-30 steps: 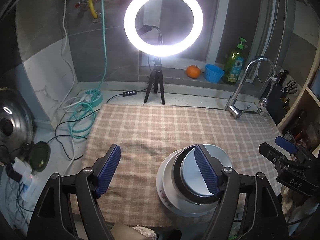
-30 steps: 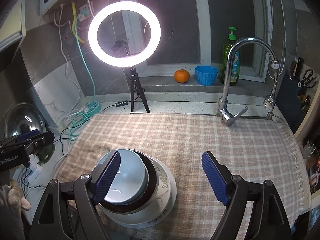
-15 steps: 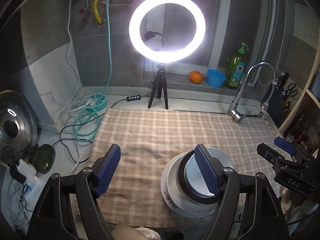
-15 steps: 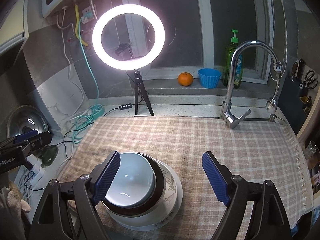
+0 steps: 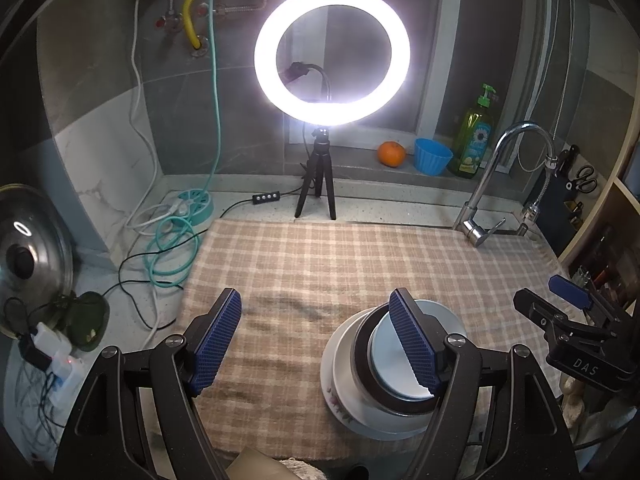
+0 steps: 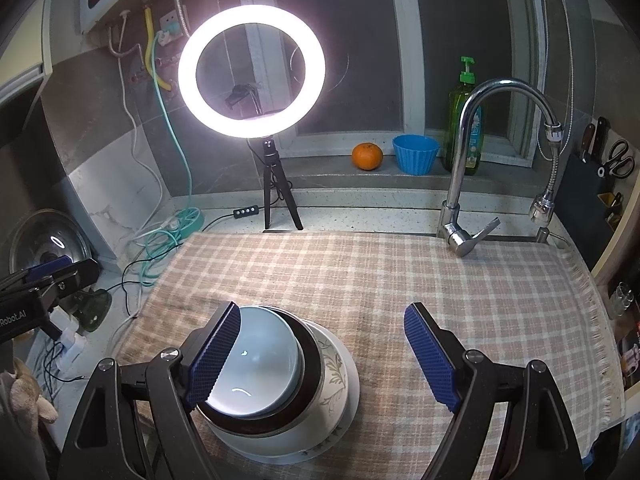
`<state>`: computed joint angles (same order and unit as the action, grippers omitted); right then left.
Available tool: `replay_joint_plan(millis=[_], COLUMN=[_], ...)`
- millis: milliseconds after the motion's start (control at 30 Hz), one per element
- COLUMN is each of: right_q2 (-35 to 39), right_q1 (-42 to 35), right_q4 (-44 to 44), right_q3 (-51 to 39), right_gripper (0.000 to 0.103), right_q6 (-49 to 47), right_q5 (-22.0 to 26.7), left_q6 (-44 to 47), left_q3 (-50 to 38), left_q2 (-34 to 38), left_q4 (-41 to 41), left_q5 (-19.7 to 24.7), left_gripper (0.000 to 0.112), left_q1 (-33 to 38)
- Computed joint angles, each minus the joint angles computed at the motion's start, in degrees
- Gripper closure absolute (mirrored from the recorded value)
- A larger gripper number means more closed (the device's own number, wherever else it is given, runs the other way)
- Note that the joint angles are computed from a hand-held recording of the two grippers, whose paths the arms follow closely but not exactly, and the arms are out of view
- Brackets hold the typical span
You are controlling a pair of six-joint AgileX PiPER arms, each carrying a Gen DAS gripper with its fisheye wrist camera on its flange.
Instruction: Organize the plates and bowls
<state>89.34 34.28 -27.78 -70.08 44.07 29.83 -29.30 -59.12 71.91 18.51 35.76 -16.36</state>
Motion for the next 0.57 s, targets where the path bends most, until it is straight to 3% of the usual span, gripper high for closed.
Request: replay_joint_plan(millis=[567], right_q2=[0.8], right_q1=[-2.5], right_q4=[2.3], right_q3=[-0.1], right_gripper=[0.022], right_q6=[-2.8], right_q5=[-0.4], left_q6=[-0.7], left_q3=[-1.3], left_q2=[2.3], left_q4=[1.6], left_q5=[-0.7], left_gripper=[0.036], left_q1=[-0.9])
